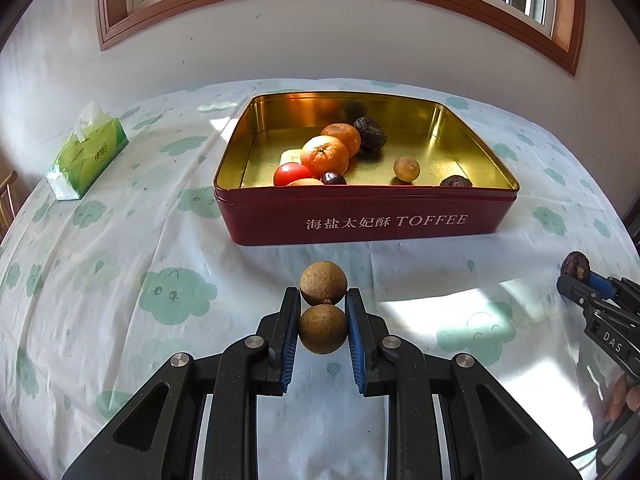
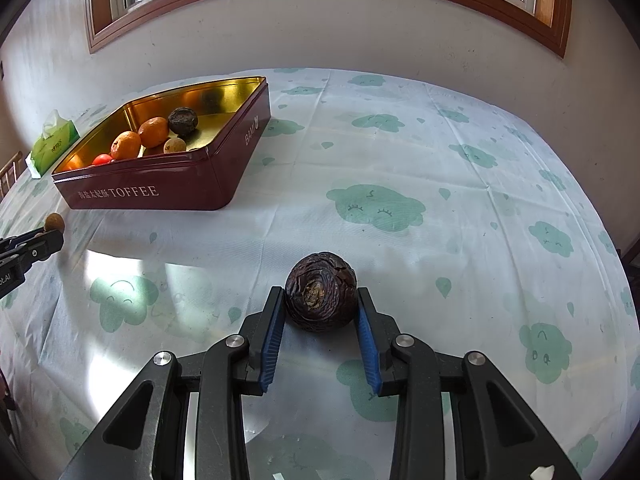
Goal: Organize fruits
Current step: 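Carry the two brown fruits in the left gripper and wrinkled fruit in the right over the tin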
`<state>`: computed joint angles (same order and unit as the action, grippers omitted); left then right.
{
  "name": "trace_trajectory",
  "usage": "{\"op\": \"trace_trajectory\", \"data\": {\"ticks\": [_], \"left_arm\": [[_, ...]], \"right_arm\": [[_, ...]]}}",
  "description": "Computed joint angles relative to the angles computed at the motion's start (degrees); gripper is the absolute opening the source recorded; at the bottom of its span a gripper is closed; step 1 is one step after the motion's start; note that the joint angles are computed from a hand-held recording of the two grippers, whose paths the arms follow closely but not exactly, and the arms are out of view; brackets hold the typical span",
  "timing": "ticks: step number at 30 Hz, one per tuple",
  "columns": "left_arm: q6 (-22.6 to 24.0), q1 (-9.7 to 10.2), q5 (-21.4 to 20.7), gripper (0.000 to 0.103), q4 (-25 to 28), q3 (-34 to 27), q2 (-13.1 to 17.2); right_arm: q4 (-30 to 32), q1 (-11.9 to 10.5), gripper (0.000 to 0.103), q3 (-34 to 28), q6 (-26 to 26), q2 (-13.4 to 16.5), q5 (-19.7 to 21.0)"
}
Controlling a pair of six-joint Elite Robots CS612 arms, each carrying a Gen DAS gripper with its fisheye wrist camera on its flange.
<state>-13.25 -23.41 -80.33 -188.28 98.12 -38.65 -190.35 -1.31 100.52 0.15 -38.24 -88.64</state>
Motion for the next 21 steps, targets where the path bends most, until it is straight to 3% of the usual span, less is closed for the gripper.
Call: {"op": "trace_trajectory", "data": {"ticks": [21], "left_arm": [[-0.96, 1.32, 1.71, 0.024, -0.64, 0.50, -0.83]], "right_arm": [[1.32, 2.62, 0.032, -1.46, -1.63, -1.56, 2.02]]}}
